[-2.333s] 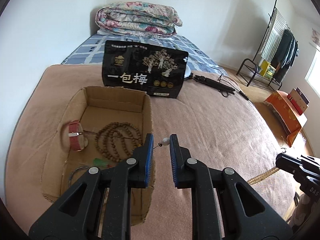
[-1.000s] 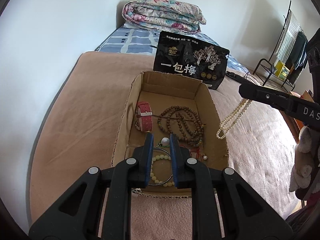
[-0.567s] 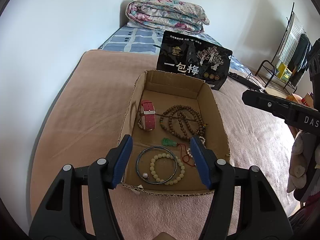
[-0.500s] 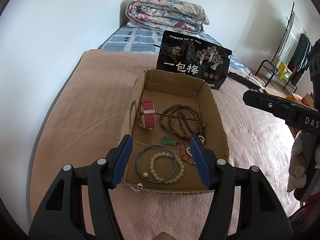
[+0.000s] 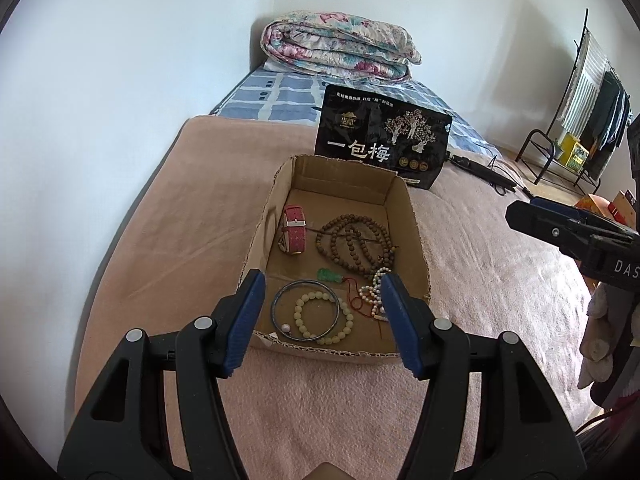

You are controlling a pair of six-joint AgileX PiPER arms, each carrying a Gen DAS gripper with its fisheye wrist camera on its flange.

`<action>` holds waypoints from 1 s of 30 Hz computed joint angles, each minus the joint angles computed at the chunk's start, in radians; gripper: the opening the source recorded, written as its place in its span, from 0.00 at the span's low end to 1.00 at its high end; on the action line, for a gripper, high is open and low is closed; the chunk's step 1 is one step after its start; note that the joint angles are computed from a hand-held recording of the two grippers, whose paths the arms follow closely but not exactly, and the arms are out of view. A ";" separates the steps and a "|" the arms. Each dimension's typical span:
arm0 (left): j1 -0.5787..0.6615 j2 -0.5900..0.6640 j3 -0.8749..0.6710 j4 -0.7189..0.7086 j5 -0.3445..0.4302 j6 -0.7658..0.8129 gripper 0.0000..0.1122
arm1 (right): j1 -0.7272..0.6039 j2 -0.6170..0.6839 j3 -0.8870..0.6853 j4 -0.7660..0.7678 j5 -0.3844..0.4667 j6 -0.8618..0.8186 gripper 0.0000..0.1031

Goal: Organize jewelry

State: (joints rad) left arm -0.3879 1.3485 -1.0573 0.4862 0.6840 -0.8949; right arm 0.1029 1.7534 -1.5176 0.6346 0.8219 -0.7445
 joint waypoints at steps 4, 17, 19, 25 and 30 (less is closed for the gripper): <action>-0.100 -0.034 -0.010 0.096 0.082 -0.103 0.55 | -0.038 -0.065 0.061 0.019 0.005 -0.044 0.82; -0.401 -0.073 -0.062 0.272 0.332 -0.351 0.71 | -0.186 -0.251 0.231 0.086 0.037 -0.214 0.93; -0.439 -0.080 -0.064 0.290 0.365 -0.386 0.74 | -0.215 -0.282 0.263 0.104 0.044 -0.253 0.94; -0.541 -0.073 -0.085 0.372 0.479 -0.456 0.75 | -0.293 -0.333 0.326 0.145 0.058 -0.335 1.00; -0.587 -0.057 -0.111 0.394 0.534 -0.479 0.83 | -0.350 -0.345 0.346 0.167 0.075 -0.369 1.00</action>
State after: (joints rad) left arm -0.9745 1.2918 -1.1684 0.8802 1.2176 -1.3741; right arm -0.2468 1.4088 -1.1712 0.8018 0.8967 -1.1135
